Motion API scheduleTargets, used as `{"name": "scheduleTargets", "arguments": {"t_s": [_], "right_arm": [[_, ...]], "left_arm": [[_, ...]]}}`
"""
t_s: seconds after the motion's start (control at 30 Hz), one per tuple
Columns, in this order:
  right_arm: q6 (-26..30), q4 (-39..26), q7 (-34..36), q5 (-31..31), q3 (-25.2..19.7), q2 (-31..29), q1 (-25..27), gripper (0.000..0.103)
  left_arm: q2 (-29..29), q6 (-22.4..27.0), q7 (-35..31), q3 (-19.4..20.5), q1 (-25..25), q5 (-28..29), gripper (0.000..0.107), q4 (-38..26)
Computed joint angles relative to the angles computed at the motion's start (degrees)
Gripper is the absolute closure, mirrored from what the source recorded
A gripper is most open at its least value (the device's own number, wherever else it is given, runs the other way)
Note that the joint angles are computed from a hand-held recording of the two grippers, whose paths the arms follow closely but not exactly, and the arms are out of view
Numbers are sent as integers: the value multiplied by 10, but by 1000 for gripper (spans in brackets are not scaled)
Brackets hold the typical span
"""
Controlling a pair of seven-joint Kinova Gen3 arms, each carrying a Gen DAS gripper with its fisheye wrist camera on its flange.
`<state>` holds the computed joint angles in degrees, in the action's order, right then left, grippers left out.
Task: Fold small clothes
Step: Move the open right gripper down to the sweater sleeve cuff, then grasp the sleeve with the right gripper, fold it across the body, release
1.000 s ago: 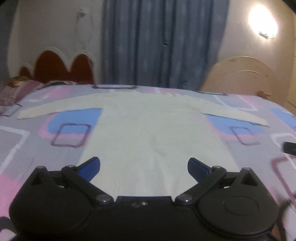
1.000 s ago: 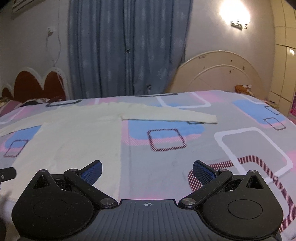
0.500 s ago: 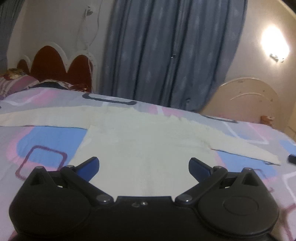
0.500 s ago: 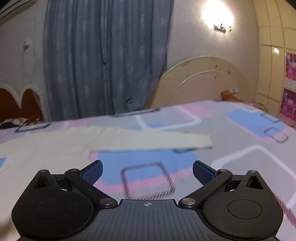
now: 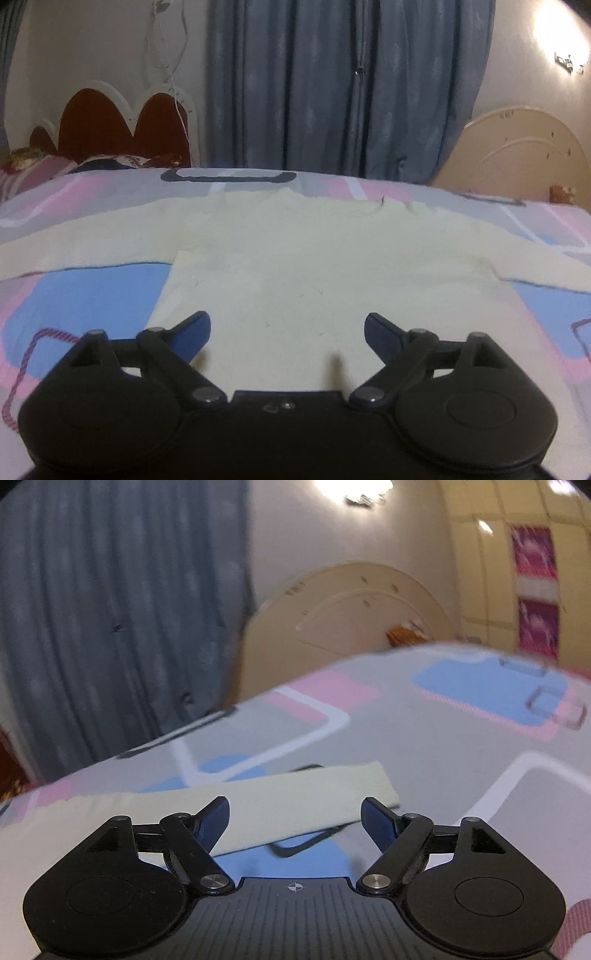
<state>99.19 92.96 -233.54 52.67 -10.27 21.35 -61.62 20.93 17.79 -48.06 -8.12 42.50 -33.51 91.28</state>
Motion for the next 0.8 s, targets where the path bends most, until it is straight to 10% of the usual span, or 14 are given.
{"name": "scheduleTargets", "arguments": {"t_s": [0.1, 0.4, 0.5, 0.67, 0.8], "right_arm": [[-59, 62, -70, -23, 8, -32, 12, 53], [-137, 186, -236, 13, -16, -81, 37, 53], [-152, 194, -206, 23, -45, -92, 78, 101], [-85, 172, -89, 42, -42, -85, 57, 101], [-143, 165, -38, -18, -55, -85, 121, 101]], "left_arm": [[18, 17, -20, 17, -12, 9, 24, -23], [69, 53, -68, 34, -18, 37, 26, -84], [84, 58, -79, 32, -17, 45, 26, -103], [94, 52, -101, 34, -25, 61, 25, -111], [86, 46, -132, 46, -41, 82, 26, -103]]}}
